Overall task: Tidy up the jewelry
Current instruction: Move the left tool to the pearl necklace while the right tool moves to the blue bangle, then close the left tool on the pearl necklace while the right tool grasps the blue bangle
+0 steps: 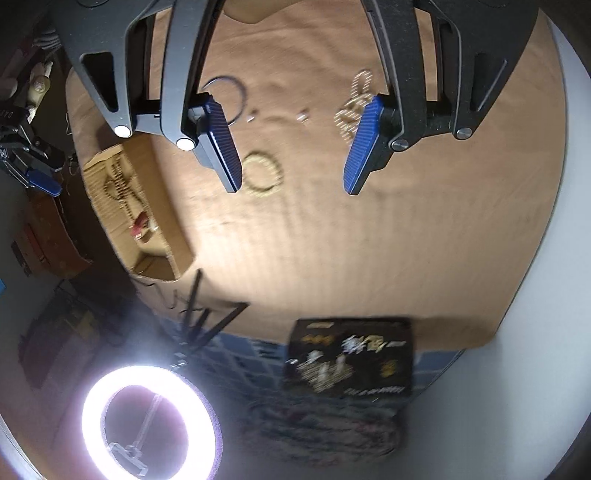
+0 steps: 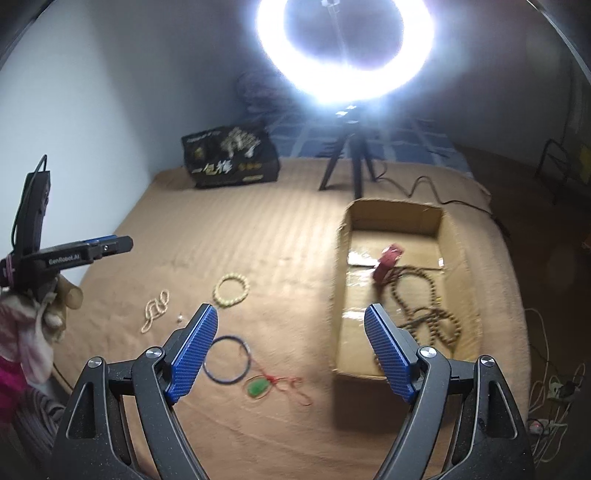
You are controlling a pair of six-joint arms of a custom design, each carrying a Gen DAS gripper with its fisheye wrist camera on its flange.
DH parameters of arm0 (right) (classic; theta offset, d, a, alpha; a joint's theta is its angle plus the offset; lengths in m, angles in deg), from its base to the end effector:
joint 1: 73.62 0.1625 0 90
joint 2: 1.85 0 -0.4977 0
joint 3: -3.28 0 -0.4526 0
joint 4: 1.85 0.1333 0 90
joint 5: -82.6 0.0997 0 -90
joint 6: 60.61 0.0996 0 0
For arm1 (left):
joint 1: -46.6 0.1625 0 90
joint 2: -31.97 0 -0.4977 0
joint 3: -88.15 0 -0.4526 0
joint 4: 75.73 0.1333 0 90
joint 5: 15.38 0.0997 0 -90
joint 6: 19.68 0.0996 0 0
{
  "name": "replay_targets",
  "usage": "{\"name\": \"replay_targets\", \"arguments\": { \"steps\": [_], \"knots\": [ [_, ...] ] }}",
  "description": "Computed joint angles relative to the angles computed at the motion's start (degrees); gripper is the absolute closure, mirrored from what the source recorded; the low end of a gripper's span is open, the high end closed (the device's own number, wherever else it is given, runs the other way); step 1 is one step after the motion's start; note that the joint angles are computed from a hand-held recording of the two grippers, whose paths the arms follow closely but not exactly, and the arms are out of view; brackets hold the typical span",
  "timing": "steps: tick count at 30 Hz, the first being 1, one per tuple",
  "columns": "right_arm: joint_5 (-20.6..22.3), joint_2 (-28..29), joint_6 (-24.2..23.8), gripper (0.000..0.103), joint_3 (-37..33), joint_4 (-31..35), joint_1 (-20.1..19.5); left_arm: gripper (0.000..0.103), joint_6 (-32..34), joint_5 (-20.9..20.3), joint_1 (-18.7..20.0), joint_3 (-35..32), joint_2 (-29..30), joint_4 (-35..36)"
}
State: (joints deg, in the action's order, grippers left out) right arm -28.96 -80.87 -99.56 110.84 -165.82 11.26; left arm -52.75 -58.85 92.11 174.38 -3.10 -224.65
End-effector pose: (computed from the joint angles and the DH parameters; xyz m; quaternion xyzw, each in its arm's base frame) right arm 0.0402 -0.6345 0.4409 0.1945 -0.8880 0.2869 0.3022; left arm -0.4134 -0.7142 0.0415 0.0646 0.9147 -0.2953 0.2683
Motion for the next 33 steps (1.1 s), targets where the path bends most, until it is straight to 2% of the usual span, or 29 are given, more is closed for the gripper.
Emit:
{"name": "replay_targets", "arguments": {
  "steps": [4,7,15,20,24,33],
  "knots": [
    [-0.7,1.4,-1.8,0.021,1.3,-1.2,-0.1,0.044,-2.2,-0.5,1.0,3.4,-1.9,0.6],
    [-1.1,2.6,-2.0,0.021,1.3,1.4,-0.3,0.044,-3.8,-1.8,2.0,5.0,-2.6,1.1],
    [-3.0,6.2,-0.7,0.021,0.4,8.0,-1.8,0.044,-4.9,-7.2,4.6,5.0,-1.7,4.1],
    [-4.2,7.9,-2.4,0.021,0.0,9.5,-1.8,0.044,-6.1,-10.3,6.1,5.3,-1.7,4.2],
    [-4.9,9.0,-4.2,0.021,-0.4,8.8,-1.6,0.044,-6.9,-11.0,7.1,5.1,-1.5,4.5],
    [-5.5,10.5,-3.7,0.021,-1.8,10.4,-2.3,0.044,-6.9,-12.3,8.6,3.6,-0.2,6.1]
  ]
}}
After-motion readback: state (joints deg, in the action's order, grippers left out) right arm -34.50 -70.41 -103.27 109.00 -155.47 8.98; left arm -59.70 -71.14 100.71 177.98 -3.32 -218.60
